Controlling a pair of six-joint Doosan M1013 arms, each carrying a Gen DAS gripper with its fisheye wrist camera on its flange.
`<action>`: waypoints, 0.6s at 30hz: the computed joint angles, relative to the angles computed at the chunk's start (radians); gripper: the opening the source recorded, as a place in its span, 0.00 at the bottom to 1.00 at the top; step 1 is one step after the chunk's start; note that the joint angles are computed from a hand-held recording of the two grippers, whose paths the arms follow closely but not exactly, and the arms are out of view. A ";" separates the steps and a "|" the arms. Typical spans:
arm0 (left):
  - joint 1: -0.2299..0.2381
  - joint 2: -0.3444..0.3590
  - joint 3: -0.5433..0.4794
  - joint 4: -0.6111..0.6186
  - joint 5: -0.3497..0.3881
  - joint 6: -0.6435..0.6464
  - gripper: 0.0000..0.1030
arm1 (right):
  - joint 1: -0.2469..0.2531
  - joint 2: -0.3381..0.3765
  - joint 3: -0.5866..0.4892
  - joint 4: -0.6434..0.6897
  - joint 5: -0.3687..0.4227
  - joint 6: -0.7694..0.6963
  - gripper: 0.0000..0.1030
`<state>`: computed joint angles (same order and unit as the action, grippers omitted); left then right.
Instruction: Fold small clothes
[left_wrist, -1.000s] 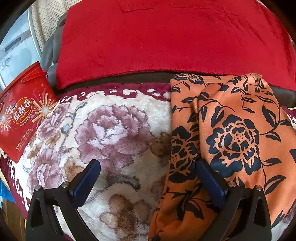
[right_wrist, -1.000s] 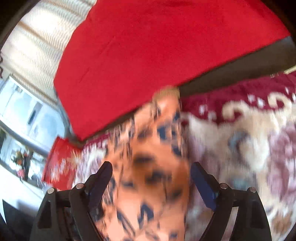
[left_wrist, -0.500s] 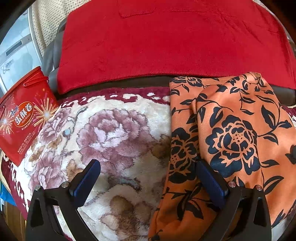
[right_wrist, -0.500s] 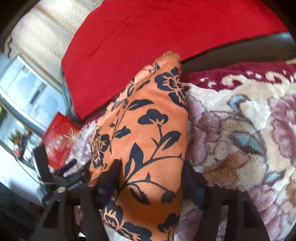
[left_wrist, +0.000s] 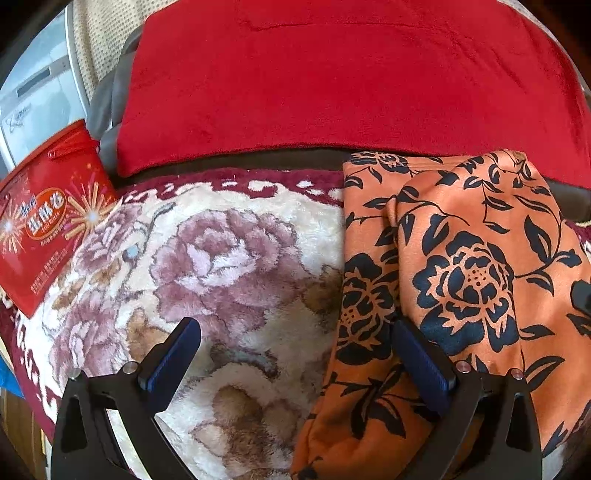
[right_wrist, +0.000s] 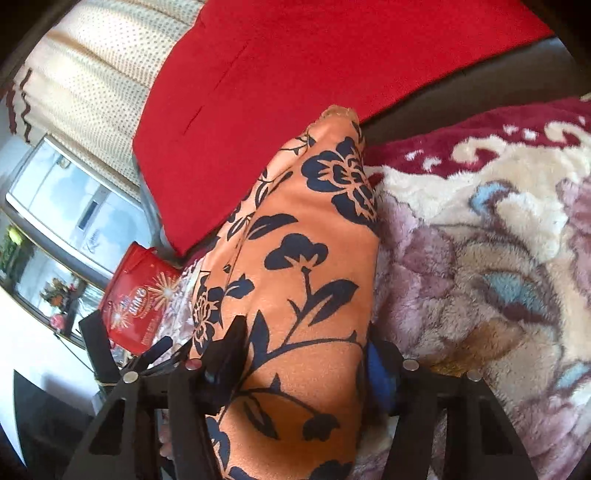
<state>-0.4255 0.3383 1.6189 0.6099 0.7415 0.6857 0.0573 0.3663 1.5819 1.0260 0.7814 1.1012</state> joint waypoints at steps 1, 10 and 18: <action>0.005 -0.003 -0.001 -0.025 -0.005 0.016 1.00 | 0.004 0.002 -0.002 -0.002 -0.003 0.000 0.59; 0.116 -0.071 0.072 -0.565 -0.206 0.379 1.00 | -0.031 -0.019 0.013 0.091 0.072 -0.001 0.81; 0.160 -0.033 0.065 -1.051 -0.163 0.770 1.00 | -0.013 -0.012 0.010 0.048 0.062 0.026 0.80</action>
<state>-0.2653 0.3053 1.6842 -0.4406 0.5789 1.4552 0.0448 0.3540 1.5918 1.0743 0.8434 1.1272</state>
